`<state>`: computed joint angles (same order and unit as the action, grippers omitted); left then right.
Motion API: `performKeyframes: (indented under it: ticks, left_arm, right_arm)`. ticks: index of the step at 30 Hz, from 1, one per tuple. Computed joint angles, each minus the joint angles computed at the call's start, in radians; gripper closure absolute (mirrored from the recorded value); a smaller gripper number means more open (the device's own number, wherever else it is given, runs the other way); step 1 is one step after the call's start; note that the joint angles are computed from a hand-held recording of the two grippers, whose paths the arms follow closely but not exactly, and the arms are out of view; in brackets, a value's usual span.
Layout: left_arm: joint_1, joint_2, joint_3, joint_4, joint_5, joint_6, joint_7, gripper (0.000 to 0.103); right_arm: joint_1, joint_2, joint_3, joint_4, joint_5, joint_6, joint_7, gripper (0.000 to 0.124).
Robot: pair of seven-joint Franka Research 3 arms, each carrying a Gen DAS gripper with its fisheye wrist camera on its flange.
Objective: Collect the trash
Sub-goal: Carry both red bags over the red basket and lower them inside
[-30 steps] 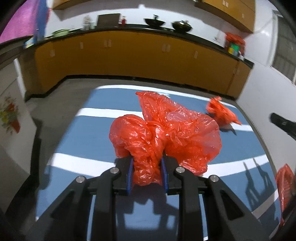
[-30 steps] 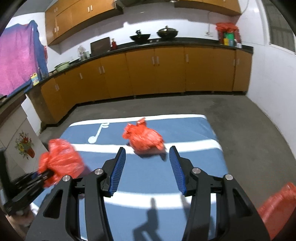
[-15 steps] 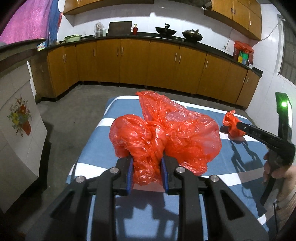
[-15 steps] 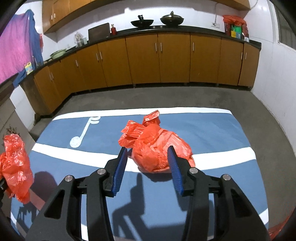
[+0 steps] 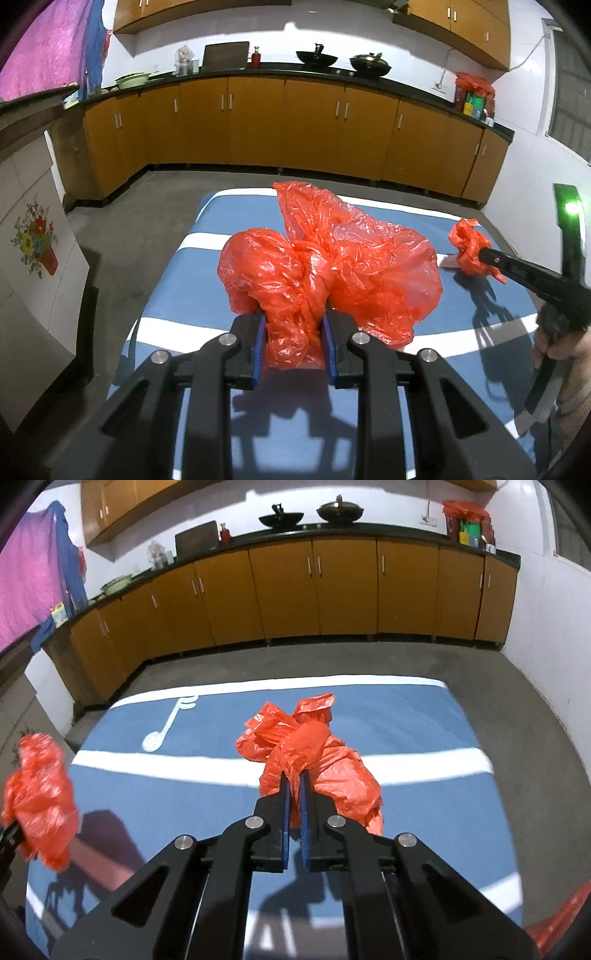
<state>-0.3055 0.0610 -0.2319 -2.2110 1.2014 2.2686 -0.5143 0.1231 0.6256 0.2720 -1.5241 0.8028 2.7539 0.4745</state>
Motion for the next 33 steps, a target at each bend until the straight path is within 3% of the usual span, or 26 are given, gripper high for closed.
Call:
performKeyframes:
  ticks: [4,9,14,23,33]
  left_arm:
    - [-0.016,-0.002,-0.012,0.017,0.004,0.005,0.009,0.077]
    - [-0.054,0.008,-0.036,0.060,0.013,-0.012,0.035,0.077]
    - [-0.106,0.026,-0.057,0.119,0.016,-0.040,0.074,0.077]
    - [-0.205,0.096,-0.074,0.252,0.015,-0.101,0.143,0.077]
    - [-0.323,0.240,-0.045,0.452,0.028,-0.115,0.227,0.077]
  right_arm:
    - [-0.081,-0.103,0.026,-0.112,0.091,-0.036,-0.087,0.119]
    - [-0.144,-0.263,-0.003,-0.273,0.251,-0.095,-0.227,0.119]
    - [-0.162,-0.377,-0.078,-0.379,0.350,-0.153,-0.285,0.119]
    - [-0.146,-0.513,-0.232,-0.516,0.489,-0.182,-0.395,0.119]
    - [-0.179,-0.579,-0.346,-0.578,0.553,-0.227,-0.438,0.119]
